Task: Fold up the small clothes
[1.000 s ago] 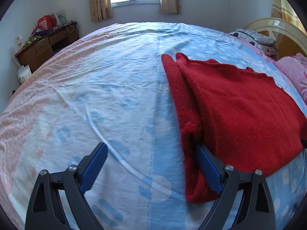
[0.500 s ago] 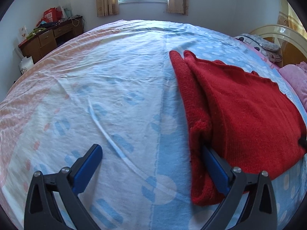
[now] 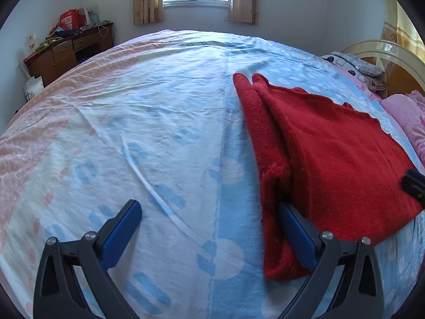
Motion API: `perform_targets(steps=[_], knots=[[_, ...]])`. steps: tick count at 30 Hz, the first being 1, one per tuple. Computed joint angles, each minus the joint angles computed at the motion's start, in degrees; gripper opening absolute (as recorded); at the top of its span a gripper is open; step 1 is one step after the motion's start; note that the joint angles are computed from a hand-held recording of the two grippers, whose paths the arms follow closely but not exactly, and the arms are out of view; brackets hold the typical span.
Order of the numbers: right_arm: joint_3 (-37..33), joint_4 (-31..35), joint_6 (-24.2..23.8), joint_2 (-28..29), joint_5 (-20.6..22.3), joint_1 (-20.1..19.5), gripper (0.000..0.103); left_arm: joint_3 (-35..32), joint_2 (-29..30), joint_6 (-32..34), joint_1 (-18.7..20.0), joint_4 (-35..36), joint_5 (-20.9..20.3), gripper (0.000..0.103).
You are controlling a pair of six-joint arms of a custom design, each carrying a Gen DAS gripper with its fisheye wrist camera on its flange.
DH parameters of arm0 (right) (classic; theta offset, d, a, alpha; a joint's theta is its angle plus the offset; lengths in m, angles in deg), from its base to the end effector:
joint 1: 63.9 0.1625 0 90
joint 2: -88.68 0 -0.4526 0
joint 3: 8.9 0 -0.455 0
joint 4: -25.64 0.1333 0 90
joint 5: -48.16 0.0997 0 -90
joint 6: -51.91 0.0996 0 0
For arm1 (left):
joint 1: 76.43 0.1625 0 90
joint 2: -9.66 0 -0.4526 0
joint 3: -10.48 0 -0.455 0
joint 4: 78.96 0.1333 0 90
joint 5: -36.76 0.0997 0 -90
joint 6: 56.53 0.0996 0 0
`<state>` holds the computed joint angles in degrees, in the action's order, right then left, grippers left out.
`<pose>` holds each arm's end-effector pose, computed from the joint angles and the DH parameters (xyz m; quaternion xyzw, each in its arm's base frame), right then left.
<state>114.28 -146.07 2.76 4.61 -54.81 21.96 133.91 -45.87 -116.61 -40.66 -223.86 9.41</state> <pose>0.0718 -0.5455 0.3217 0.3164 -0.8709 0.2754 0.2559 -0.2876 -0.4805 0.0470 0.0155 0.8506 -0.3815 0.3614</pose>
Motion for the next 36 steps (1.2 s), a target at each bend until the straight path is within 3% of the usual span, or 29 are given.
perform_targets(steps=[5,8,10,16,23,25,28,32,36], knots=[[1.0,-3.3,-0.7,5.5,-3.1,3.0,0.061,1.4,-0.9,-0.3,-0.7,-0.9,-0.6,0.103],[4.0,-12.5,-4.2,7.7,-4.7,3.7,0.066,2.4,-1.8,-0.8,-1.1,-0.9,-1.2,0.103],[5.6,-15.1,-6.5,7.6,-4.5,3.6,0.066,2.9,-2.2,-0.6,-1.4,-1.0,-1.4,0.103],[6.9,-9.9,-6.6,4.2,-2.6,2.6,0.066,3.2,-4.3,-3.2,-2.0,4.5,-2.4,0.103],[10.4,-11.4,-10.3,0.9,2.0,2.2,0.065,3.5,-8.1,-2.1,-1.3,5.1,2.1,0.103],[12.1,-14.0,-14.2,0.6,3.9,2.5,0.064,3.5,-8.3,0.8,-0.3,1.5,1.7,0.103],[14.0,-20.3,-21.8,2.9,3.4,4.0,0.061,3.5,-8.0,5.5,1.2,-6.1,-0.7,0.103],[15.3,-25.9,-27.7,6.2,3.5,5.8,0.059,3.1,-6.2,13.2,3.1,-18.6,-5.2,0.103],[15.6,-33.2,-33.2,11.1,1.7,7.5,0.047,1.5,-4.0,22.1,5.3,-30.0,-12.8,0.103]])
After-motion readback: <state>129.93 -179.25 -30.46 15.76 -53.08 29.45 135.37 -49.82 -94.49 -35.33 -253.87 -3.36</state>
